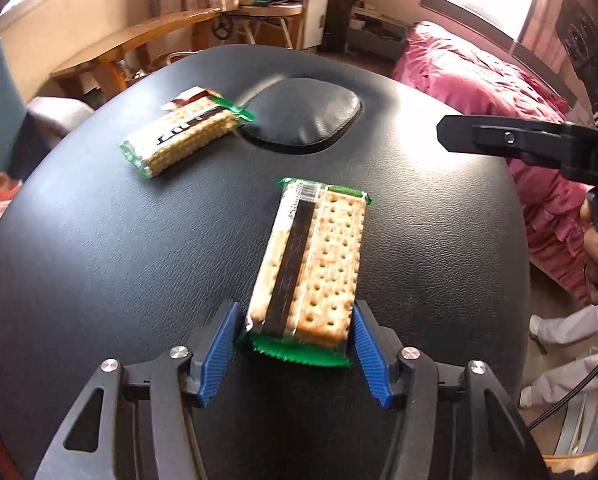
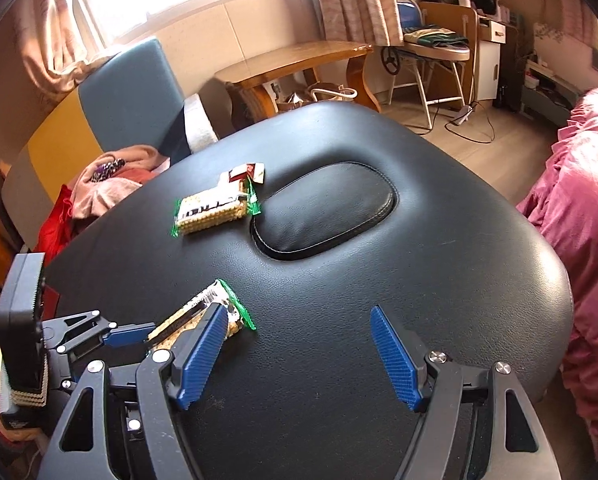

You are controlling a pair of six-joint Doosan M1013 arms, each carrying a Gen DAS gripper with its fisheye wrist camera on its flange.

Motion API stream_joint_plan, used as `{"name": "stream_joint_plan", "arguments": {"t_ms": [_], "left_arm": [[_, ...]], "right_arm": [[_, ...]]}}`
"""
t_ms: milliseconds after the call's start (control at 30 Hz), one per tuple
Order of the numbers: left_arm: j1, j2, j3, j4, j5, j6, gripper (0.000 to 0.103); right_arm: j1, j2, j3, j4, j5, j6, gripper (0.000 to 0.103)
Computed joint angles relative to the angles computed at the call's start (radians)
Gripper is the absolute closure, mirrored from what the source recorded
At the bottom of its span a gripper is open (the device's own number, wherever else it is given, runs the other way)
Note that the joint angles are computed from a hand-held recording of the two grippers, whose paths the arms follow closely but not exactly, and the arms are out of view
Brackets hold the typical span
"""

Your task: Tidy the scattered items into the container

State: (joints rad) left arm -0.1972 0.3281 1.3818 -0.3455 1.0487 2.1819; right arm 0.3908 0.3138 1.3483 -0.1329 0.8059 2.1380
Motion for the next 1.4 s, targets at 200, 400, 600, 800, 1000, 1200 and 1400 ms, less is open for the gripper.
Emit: {"name": "stream_joint_plan", "arguments": {"t_ms": [200, 400, 600, 800, 1000, 1200, 1400], "left_arm": [[-0.004, -0.02, 0.031, 0.011, -0.041, -0.063, 0.049], [0.017, -0.045, 0.064, 0.016, -0.063, -0.146, 0.05], [0.054, -0.069, 0.099, 0.019, -0.08, -0.209, 0.05], [0.073, -0.081, 0.119, 0.006, -0.092, -0.233, 0.05], [0.078, -0.105, 0.144, 0.016, -0.104, -0.268, 0.05], [0.088, -0.133, 0.178, 0.038, -0.118, -0.305, 0.05], [0.102, -0.168, 0.222, 0.052, -0.13, -0.341, 0.05]], "right_arm": [[-0.027, 0.094, -0.139, 0.165, 0.031, -0.241, 0.028], [-0.037, 0.299, -0.458, 0.36, 0.205, -0.528, 0.028], [-0.01, 0.497, -0.78, 0.296, 0.413, -0.546, 0.028], [0.003, 0.58, -0.914, 0.192, 0.531, -0.505, 0.028], [-0.007, 0.51, -0.772, 0.253, 0.514, -0.515, 0.027], [-0.001, 0.359, -0.496, 0.314, 0.384, -0.522, 0.026], [0.011, 0.233, -0.295, 0.36, 0.309, -0.533, 0.025]]}}
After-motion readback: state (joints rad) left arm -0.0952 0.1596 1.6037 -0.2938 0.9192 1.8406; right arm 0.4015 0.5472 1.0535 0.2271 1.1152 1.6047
